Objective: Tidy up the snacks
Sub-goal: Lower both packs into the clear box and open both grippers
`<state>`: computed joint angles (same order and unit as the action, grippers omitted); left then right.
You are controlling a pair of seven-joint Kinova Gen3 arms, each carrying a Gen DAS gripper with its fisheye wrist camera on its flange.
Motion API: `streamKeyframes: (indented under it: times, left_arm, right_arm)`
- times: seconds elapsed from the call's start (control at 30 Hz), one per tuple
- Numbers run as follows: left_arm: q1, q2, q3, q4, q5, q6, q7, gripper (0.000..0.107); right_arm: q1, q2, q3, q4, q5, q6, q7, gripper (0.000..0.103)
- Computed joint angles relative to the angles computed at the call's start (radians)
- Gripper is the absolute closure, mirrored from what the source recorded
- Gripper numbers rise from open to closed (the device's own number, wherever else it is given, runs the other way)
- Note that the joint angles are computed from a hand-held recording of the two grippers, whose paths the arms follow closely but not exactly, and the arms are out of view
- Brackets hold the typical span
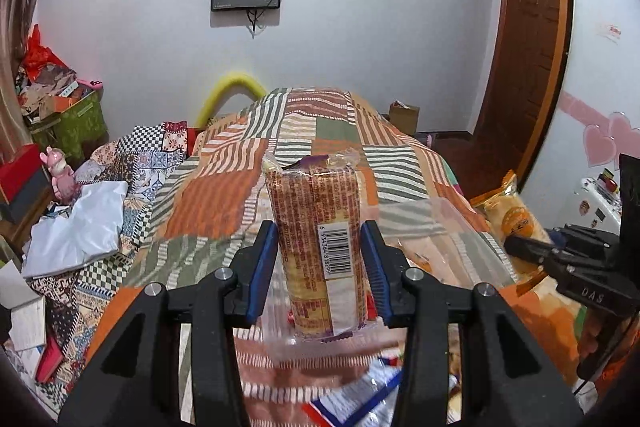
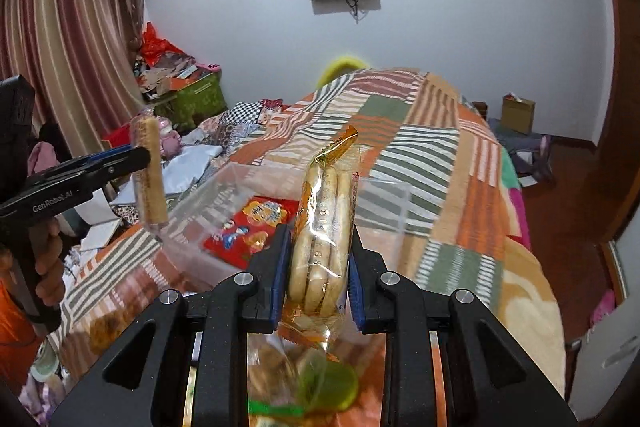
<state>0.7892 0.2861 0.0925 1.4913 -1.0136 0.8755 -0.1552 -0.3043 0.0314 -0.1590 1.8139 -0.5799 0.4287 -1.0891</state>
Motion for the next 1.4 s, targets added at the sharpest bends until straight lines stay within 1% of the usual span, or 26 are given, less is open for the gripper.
streamKeyframes:
  times: [0.1,0.17,0.3,0.43,0.63,0.7,0.9,1.03,1.23,1.3,1.37,1.4]
  left_arm:
    - [-0.016,0.02,-0.007,-0.024,0.012,-0.006,-0.025,0.065]
    - [-0.028,0.037,-0.013,-0.039,0.031,-0.014,-0.051,0.065]
    - [-0.049,0.071,-0.027,-0.067,0.094,-0.024,-0.121,0.065]
    - [-0.065,0.096,-0.04,-0.088,0.167,-0.032,-0.197,0.066]
    - [-0.105,0.119,-0.053,-0.105,0.292,-0.061,-0.303,0.066]
    - [-0.106,0.125,-0.061,-0.11,0.319,-0.067,-0.32,0.066]
    - [-0.129,0.144,-0.064,-0.135,0.415,-0.073,-0.405,0.066]
    - [-0.126,0.157,-0.072,-0.145,0.452,-0.066,-0.439,0.066]
    - [-0.099,0.143,-0.087,-0.13,0.444,-0.066,-0.434,0.066]
    - [-0.095,0.136,-0.087,-0.128,0.442,-0.065,-0.429,0.065]
    - [-0.086,0.121,-0.089,-0.118,0.433,-0.065,-0.413,0.063]
    - [-0.079,0.113,-0.092,-0.112,0.423,-0.063,-0.398,0.06]
  right_arm:
    - [-0.008,0.045,-0.008,-0.048,0.021,0.023,-0.019,0.08]
    - [0.002,0.075,-0.021,-0.079,0.014,0.046,-0.009,0.08]
    - [0.011,0.144,-0.044,-0.153,0.027,0.105,-0.016,0.08]
    - [-0.021,0.205,-0.052,-0.221,0.108,0.156,-0.077,0.08]
    - [-0.05,0.282,-0.062,-0.315,0.194,0.256,-0.124,0.08]
    - [-0.064,0.297,-0.059,-0.333,0.225,0.275,-0.141,0.08]
    - [-0.076,0.334,-0.061,-0.383,0.261,0.348,-0.165,0.079]
    - [-0.101,0.344,-0.048,-0.398,0.304,0.36,-0.197,0.079]
    - [-0.102,0.332,-0.047,-0.398,0.32,0.367,-0.219,0.077]
    - [-0.104,0.32,-0.044,-0.386,0.329,0.351,-0.226,0.074]
    - [-0.097,0.299,-0.046,-0.363,0.327,0.326,-0.227,0.07]
    - [-0.093,0.289,-0.046,-0.353,0.325,0.315,-0.227,0.068]
